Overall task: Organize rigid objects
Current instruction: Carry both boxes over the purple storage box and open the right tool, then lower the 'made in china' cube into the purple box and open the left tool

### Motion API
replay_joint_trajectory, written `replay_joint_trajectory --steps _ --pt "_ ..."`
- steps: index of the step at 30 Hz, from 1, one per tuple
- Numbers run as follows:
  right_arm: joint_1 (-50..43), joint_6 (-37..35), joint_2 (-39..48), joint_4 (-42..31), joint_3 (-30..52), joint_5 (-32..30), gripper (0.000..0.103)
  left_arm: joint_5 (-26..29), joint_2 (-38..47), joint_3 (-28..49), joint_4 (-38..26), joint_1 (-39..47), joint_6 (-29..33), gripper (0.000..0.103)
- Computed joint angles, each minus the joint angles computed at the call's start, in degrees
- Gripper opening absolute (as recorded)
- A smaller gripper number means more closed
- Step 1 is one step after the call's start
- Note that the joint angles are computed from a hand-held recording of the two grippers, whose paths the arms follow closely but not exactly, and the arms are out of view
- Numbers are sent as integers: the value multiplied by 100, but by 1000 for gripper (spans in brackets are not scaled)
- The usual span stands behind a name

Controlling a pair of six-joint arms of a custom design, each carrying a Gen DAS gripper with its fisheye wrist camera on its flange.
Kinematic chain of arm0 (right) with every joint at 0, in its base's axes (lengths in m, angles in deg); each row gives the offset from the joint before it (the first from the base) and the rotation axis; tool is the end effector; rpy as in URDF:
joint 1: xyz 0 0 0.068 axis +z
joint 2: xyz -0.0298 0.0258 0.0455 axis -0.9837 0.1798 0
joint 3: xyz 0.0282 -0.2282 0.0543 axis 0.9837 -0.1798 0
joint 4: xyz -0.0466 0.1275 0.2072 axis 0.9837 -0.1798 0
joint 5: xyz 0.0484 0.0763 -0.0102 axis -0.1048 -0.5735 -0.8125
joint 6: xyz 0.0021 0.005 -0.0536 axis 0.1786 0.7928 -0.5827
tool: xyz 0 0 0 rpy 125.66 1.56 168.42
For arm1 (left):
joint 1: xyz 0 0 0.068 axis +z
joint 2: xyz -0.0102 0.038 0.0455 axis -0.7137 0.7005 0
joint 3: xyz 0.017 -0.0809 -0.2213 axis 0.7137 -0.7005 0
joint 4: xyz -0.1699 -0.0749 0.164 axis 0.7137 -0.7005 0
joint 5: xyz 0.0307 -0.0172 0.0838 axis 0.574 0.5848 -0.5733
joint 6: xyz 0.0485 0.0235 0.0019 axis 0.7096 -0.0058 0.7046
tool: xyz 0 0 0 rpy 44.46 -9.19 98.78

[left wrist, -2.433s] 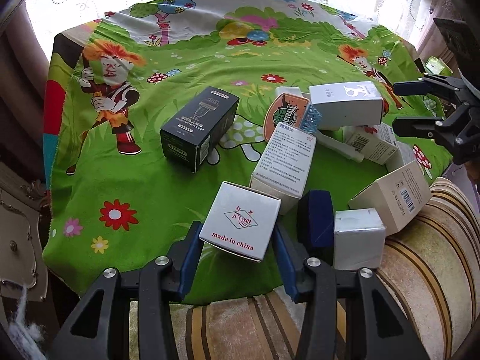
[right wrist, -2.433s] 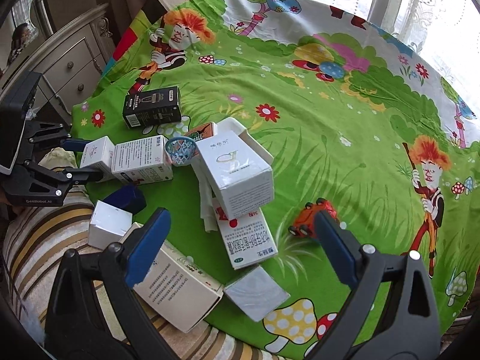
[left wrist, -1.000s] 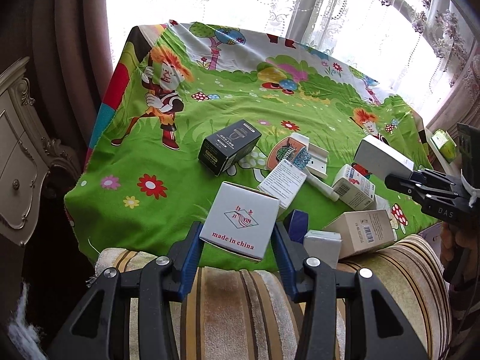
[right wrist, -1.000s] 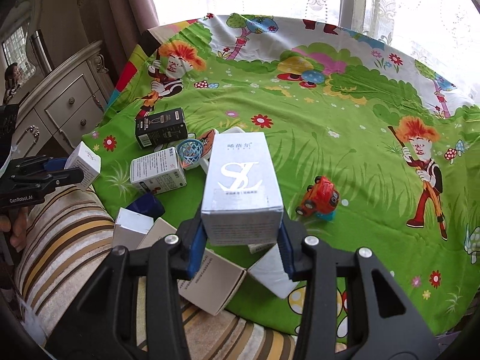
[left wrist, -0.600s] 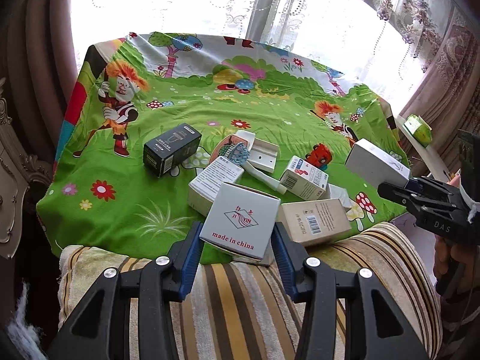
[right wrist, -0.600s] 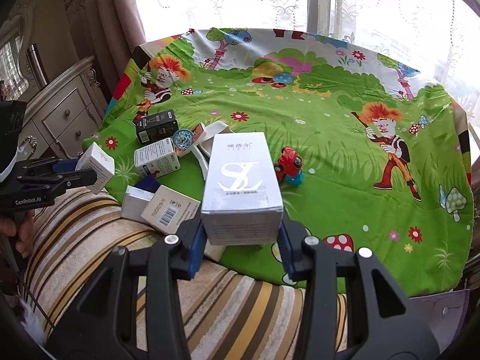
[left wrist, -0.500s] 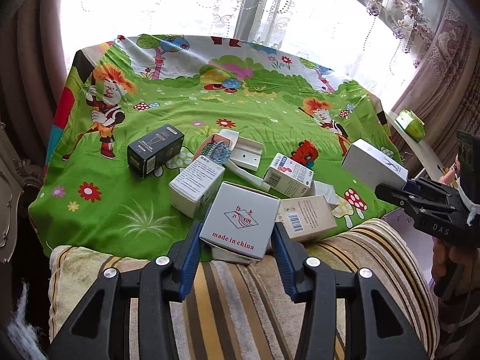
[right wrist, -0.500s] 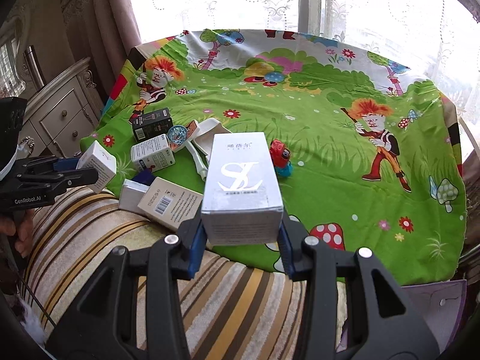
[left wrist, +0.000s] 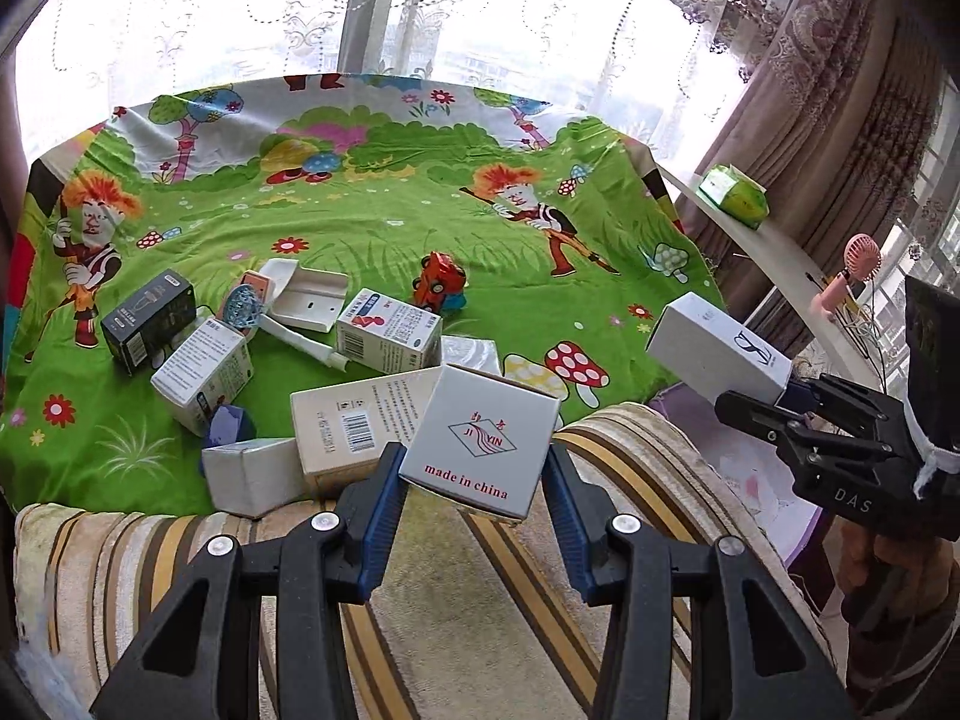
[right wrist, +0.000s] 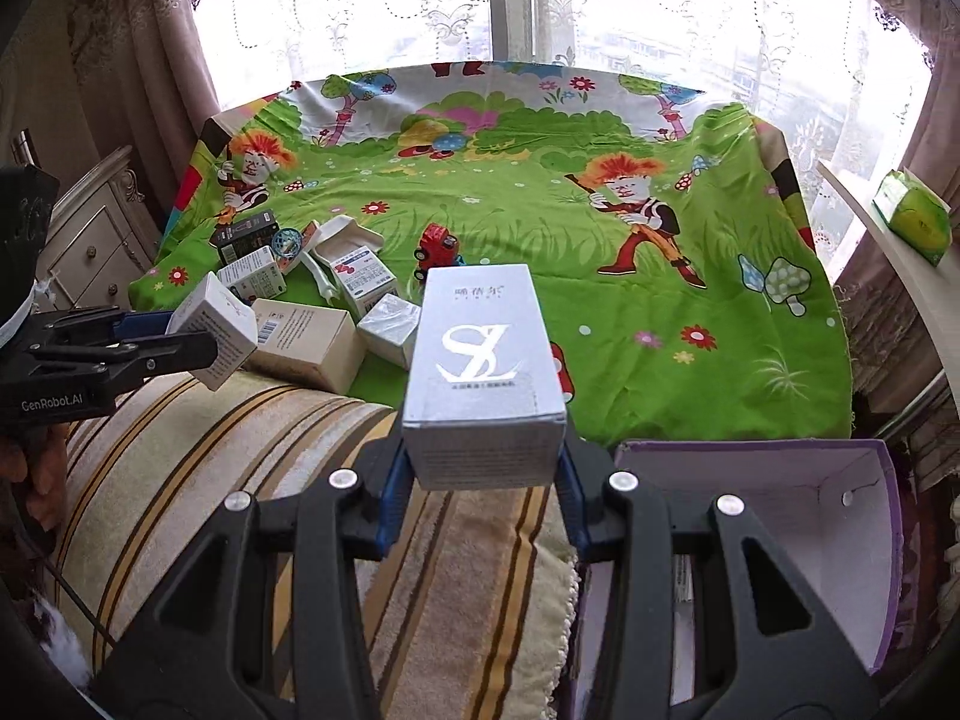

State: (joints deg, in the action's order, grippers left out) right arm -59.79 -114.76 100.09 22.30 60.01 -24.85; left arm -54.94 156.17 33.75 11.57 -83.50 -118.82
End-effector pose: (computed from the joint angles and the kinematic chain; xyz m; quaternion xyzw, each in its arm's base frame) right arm 0.3701 0.1484 0.3175 -0.4150 0.8352 0.1740 0.3160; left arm 0.2164 -0.1504 0.3041 -0.1748 0.9201 -0.0609 0.3451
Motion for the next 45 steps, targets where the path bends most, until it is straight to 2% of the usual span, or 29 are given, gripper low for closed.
replay_joint_trajectory --steps 13,21,29,30,31,33,39,41,45 --pt "-983 -144 -636 339 -909 114 46 350 1601 1594 119 -555 441 47" --pt "-1460 -116 -619 417 -931 332 46 770 2357 2388 344 -676 752 47" --pt "-1877 11 -360 287 -564 425 46 1008 3280 3600 98 -849 1159 49" --pt "-1915 48 -330 266 -517 451 52 1019 3399 3789 -18 -879 1198 52" --pt "-1949 79 -299 248 -463 484 65 990 3483 3920 -112 -907 1211 58" --pt "-2003 124 -355 361 -536 499 81 886 3502 3959 -177 -948 1192 67" --pt "-2025 141 -420 448 -552 512 83 657 3171 3592 -186 -888 928 79" --pt "-2017 158 -592 635 -759 518 87 450 3083 3542 -236 -922 862 84" --pt "-1879 354 -1037 1237 -1291 821 100 49 3038 3610 -466 -983 742 85"
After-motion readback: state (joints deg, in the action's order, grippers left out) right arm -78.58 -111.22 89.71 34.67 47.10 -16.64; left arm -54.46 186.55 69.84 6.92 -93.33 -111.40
